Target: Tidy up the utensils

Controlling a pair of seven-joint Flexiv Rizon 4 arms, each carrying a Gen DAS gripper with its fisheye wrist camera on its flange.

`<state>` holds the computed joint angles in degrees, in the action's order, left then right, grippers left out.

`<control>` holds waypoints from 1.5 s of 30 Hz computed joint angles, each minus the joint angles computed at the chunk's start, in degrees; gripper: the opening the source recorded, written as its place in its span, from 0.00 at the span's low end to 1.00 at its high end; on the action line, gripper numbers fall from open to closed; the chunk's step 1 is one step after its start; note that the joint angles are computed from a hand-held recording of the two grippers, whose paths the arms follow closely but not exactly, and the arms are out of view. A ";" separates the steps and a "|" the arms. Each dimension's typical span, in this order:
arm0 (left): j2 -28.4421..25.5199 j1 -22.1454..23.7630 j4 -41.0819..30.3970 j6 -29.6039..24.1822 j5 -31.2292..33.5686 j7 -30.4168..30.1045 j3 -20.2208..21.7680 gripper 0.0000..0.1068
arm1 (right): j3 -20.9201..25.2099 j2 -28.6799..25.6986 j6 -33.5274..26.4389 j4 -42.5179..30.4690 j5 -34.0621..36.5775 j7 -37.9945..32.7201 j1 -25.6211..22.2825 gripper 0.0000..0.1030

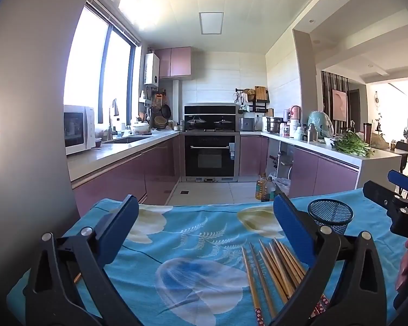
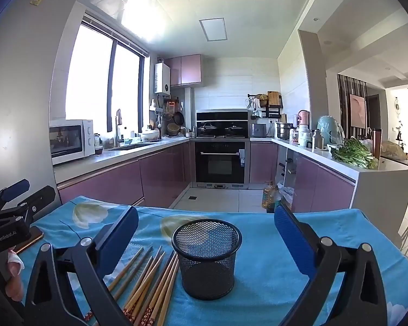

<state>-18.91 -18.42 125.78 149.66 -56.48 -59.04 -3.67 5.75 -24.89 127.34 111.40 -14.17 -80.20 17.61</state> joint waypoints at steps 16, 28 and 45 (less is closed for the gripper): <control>0.18 -0.24 -0.05 0.40 -0.47 0.14 -0.13 0.91 | 0.64 -0.44 0.54 -0.01 -1.49 0.97 -0.87 0.94; 0.47 -0.30 -0.22 0.75 -0.78 0.42 -0.20 0.91 | 0.66 -0.92 0.83 -0.53 -2.77 1.78 -1.09 0.94; 0.28 -0.24 -0.30 1.17 -0.59 0.33 -0.26 0.91 | 0.50 -1.19 1.57 -0.37 -3.07 2.07 -1.15 0.94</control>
<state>-18.63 -18.66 125.48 150.83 -57.07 -58.70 -3.93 6.25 -26.08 128.91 111.03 -17.24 -78.12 16.45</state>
